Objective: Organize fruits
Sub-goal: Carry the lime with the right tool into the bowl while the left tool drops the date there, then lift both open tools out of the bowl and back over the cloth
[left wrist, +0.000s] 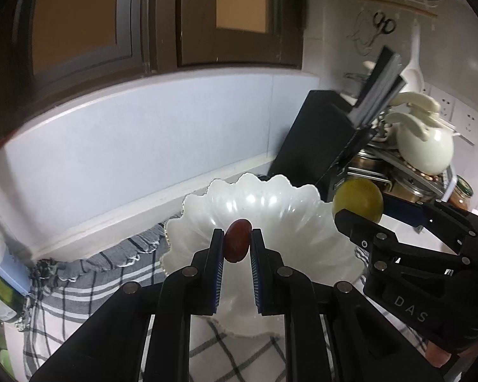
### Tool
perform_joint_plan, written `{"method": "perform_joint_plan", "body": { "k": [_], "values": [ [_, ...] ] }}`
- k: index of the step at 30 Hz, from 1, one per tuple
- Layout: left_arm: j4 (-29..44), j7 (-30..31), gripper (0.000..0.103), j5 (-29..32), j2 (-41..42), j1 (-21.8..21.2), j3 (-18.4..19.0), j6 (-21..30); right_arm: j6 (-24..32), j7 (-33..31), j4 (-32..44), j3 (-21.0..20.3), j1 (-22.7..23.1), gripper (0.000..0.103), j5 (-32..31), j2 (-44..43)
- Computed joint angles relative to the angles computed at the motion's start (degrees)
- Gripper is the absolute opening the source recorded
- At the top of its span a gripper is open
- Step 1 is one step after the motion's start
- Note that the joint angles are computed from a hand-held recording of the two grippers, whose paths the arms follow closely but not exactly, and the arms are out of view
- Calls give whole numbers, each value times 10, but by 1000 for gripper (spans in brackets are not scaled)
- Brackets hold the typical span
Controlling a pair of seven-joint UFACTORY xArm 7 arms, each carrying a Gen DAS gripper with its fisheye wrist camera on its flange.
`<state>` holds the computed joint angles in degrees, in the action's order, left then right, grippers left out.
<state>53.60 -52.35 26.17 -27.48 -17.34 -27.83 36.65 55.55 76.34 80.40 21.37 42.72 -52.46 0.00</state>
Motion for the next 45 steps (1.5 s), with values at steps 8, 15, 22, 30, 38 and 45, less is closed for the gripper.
{"method": "perform_joint_plan", "body": {
  "k": [8,15,22,30,38,45],
  "values": [
    [46,3,17,11,97,-3,25,7,-48,-72,28,-36,-19,50,56,48],
    [75,17,17,11,172,-36,73,11,-52,-130,64,-68,-14,39,78,99],
    [96,63,46,-42,212,-69,110,5,-78,-140,57,-89,-15,39,100,104],
    [101,35,64,7,187,-77,102,44,-87,-119,31,-86,-18,39,97,82],
    [74,3,78,22,118,-72,75,76,-74,-78,-7,-56,-18,40,71,28],
    [50,-33,82,41,46,-55,31,116,-57,-51,-36,-17,-25,40,67,-19]
  ]
}}
